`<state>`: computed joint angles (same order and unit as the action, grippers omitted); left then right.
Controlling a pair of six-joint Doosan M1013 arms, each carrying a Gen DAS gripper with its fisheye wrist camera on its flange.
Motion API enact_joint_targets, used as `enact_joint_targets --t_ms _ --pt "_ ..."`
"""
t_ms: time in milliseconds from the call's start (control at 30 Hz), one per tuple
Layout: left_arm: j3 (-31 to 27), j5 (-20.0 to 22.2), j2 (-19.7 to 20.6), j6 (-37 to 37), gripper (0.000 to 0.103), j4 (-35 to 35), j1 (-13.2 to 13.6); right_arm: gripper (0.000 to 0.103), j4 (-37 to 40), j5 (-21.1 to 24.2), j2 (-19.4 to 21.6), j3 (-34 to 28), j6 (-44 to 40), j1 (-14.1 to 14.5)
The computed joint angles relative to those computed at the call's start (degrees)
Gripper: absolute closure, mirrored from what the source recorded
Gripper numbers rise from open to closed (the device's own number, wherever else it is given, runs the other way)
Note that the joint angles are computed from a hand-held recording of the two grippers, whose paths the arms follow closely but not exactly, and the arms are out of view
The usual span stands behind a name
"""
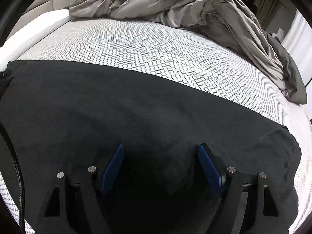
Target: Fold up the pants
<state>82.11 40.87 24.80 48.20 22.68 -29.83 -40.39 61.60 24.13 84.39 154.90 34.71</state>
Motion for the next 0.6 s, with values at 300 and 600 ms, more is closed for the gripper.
enact_joint_targets --t_ms 300,600 --pt "4.41 -1.98 -4.32 3.98 0.079 1.15 -0.83 0.024 -0.81 -0.57 -0.19 -0.01 1.04 0.95" --pt "7.33 -3.27 -6.37 -5.75 0.076 6.45 -1.88 0.024 3.83 -7.73 -0.91 1.03 -4.75 1.80"
